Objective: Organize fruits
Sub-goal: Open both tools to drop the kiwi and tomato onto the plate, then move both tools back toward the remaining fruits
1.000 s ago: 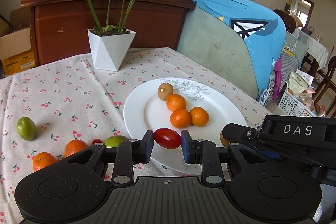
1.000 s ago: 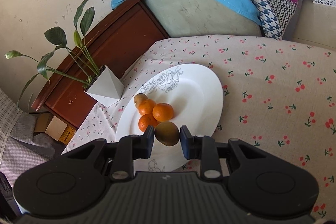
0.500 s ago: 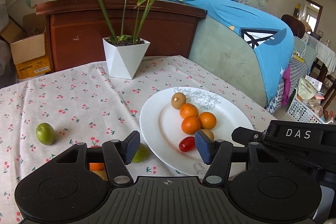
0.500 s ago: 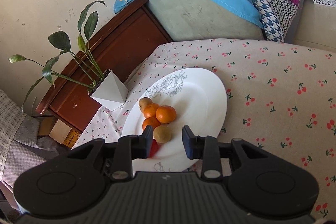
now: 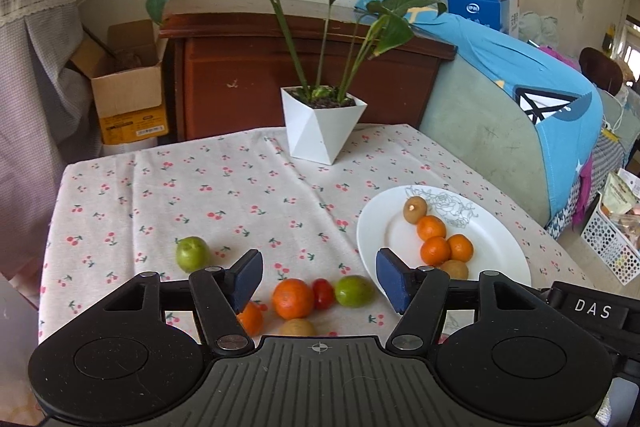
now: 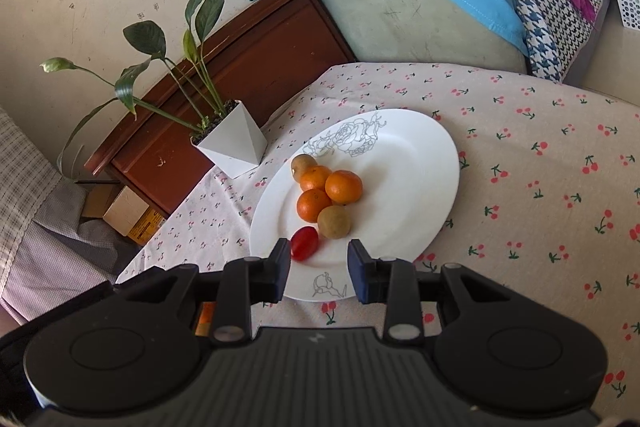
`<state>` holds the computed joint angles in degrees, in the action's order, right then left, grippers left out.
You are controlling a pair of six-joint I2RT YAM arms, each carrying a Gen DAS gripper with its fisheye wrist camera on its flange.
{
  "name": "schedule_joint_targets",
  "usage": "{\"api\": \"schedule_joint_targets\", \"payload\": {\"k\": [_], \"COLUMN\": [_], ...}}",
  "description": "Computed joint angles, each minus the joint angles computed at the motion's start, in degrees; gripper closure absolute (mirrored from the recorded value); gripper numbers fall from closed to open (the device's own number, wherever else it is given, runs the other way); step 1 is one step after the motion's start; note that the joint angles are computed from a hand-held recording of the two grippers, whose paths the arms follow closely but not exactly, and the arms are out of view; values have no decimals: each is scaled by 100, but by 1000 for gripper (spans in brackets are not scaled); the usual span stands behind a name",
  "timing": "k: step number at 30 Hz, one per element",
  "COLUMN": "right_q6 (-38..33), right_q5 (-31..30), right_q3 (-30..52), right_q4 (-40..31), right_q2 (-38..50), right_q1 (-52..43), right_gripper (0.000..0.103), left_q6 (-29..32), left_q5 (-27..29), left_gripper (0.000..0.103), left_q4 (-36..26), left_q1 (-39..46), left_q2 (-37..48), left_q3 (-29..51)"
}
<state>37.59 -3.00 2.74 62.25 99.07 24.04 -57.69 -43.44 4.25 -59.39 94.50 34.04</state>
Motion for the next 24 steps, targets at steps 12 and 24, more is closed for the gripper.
{"api": "schedule_joint_targets", "payload": {"k": [12, 24], "right_q6": [-214, -401], "right_q5": [361, 465], "right_q3": [-36, 304], "right_q4": [-344, -43], "right_q2": [-260, 453], "right_q1": [705, 1579], "right_gripper": [69, 67], "left_q6": [-796, -1570], "left_q5": [-275, -166], "left_gripper": [39, 39], "left_q4": [-746, -1095], "left_q1": [-55, 198], "left_q2": [-798, -1062], "left_q3": [-577, -1109]}}
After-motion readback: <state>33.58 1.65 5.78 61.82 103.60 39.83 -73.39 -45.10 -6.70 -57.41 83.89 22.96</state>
